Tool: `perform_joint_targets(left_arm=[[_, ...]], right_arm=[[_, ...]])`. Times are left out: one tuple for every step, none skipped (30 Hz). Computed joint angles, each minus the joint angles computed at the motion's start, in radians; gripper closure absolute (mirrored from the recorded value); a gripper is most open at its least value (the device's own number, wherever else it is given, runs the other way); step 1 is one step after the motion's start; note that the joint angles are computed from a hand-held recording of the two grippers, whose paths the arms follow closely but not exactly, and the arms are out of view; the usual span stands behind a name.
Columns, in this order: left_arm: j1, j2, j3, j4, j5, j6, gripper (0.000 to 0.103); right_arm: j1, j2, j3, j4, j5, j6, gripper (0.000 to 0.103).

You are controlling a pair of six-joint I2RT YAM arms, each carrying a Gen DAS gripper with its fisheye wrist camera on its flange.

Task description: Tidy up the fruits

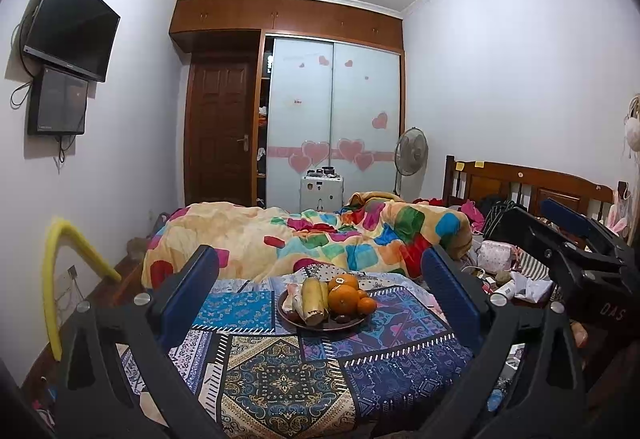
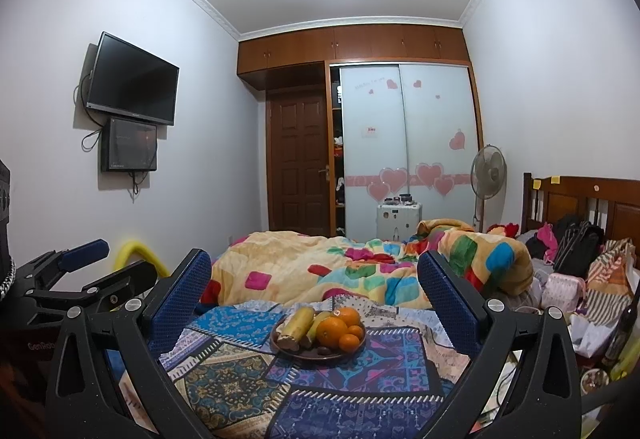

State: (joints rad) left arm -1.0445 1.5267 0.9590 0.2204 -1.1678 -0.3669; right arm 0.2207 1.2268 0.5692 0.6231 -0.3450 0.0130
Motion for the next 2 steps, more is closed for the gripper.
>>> perform_joint_targets(left_arm=[[0.000, 0.000, 0.000, -0.001, 0.002, -0.001, 0.000], [0.000, -0.001, 0.000, -0.002, 0.003, -0.001, 0.000]], right_arm=[[0.000, 0.001, 0.000, 0.001, 0.000, 0.000, 0.000], [0.002, 0.003, 0.000, 0.002, 0.001, 0.000, 0.000]])
